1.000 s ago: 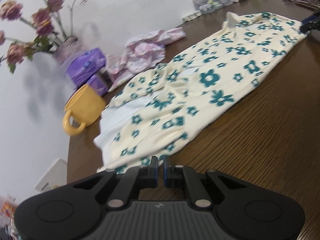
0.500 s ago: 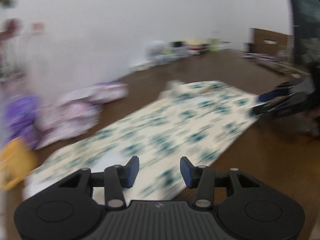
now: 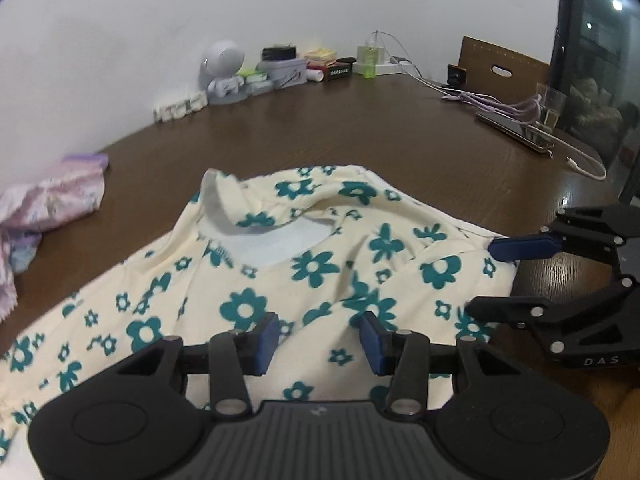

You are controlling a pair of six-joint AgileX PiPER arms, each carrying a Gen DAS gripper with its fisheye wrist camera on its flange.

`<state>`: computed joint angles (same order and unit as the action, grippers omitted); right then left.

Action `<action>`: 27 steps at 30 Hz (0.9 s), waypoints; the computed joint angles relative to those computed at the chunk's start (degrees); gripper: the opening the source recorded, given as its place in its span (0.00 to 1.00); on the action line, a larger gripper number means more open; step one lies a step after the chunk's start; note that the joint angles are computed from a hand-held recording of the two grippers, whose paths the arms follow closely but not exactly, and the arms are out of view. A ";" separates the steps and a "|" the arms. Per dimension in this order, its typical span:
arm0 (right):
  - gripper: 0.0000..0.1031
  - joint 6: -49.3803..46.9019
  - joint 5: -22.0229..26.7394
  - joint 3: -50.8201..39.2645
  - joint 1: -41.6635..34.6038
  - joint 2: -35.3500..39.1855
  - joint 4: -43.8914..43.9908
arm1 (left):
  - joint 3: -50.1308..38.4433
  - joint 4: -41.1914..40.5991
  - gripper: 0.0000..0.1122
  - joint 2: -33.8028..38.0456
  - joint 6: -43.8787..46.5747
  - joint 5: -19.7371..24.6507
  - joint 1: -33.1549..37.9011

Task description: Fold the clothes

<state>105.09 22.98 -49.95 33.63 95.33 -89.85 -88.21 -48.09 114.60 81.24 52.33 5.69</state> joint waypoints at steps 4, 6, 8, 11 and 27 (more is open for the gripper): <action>0.53 0.04 -0.17 -0.03 0.02 -0.02 0.10 | -3.73 1.37 0.27 1.74 -1.33 3.93 2.49; 0.53 -0.21 -0.12 -0.04 0.00 -0.04 0.21 | -4.69 1.77 0.22 2.19 -1.24 4.80 3.89; 0.53 -0.23 0.04 -0.14 0.17 0.05 0.33 | -5.15 1.70 0.21 2.39 -0.79 5.42 5.59; 0.53 -0.31 0.03 -0.12 0.09 0.05 0.26 | -5.70 0.82 0.19 2.95 0.41 6.54 8.37; 0.53 -0.43 0.23 0.03 0.13 -0.14 0.72 | -5.81 -2.21 0.17 3.79 6.41 5.02 19.42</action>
<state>104.66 23.21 -49.92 33.76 95.19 -89.13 -94.01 -50.31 118.39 87.65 57.35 25.11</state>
